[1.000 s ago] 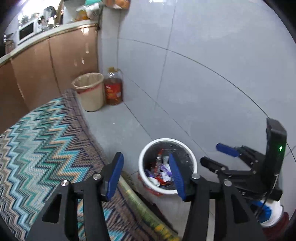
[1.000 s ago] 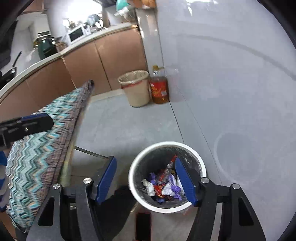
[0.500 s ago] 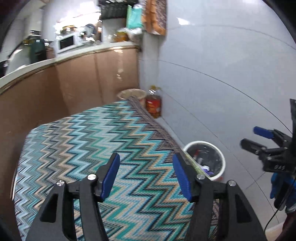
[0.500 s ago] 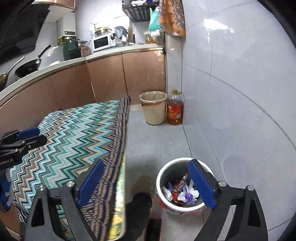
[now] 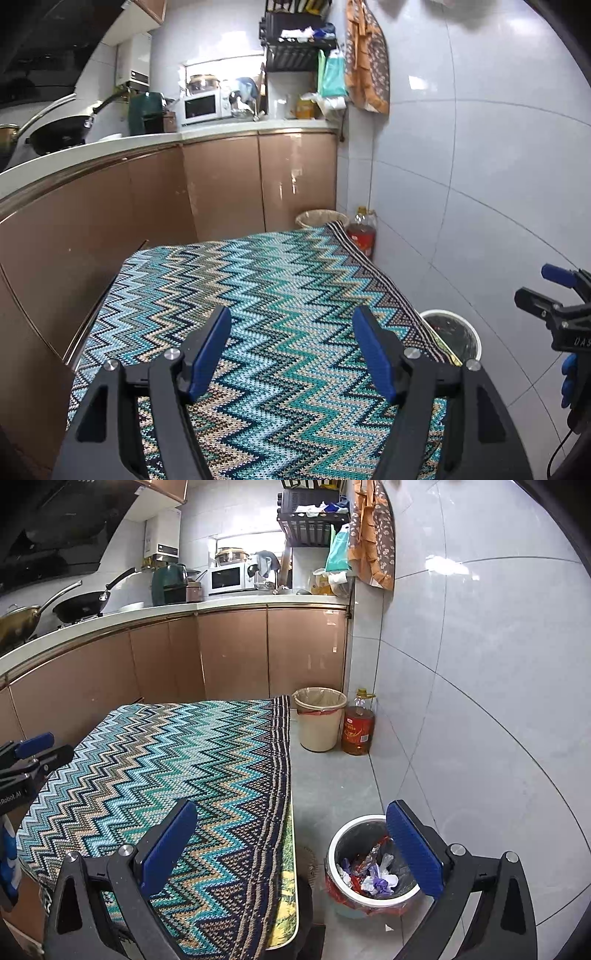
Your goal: Collect trash
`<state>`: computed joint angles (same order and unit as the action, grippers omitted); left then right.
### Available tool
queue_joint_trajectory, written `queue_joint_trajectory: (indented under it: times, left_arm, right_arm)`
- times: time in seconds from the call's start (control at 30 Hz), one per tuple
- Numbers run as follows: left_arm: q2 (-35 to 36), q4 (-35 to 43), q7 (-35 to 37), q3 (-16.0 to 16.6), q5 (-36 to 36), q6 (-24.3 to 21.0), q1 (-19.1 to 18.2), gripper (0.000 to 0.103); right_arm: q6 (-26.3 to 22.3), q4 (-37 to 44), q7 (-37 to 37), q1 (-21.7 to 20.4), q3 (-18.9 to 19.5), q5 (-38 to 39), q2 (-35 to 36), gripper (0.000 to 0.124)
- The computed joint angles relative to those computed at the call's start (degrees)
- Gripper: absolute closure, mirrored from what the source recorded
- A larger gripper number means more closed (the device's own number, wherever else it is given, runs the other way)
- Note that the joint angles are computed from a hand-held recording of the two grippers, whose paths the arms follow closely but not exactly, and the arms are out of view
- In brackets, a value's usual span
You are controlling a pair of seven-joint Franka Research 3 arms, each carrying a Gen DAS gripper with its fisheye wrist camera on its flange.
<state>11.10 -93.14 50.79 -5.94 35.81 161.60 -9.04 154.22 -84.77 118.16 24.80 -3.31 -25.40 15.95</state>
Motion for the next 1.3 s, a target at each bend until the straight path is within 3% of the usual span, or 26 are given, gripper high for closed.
queue_joint_trajectory:
  times: [0.2, 0.57, 0.73, 1.3]
  left_arm:
    - [-1.7, -1.1, -10.9, 2.4, 10.6, 1.0, -1.6, 0.036]
    - [-2.5, -0.2, -24.3, 1.5, 25.5, -5.0, -2.1, 0.036]
    - [-2.7, -0.2, -26.1, 0.7, 27.9, -6.5, -1.9, 0.036]
    - [-4.3, -2.3, -29.6, -0.1, 29.6, -4.2, -0.5, 0.036]
  right_arm:
    - [1.4, -2.5, 5.0, 0.8, -1.2, -4.5, -1.9, 0.021]
    - [2.4, -5.2, 10.1, -0.2, -0.3, -10.0, -3.9, 0.021]
    - [2.9, -6.0, 11.6, -0.7, 0.1, -11.6, -4.7, 0.021]
    - [3.8, -7.9, 16.8, -2.2, 1.0, -17.3, -6.6, 0.021]
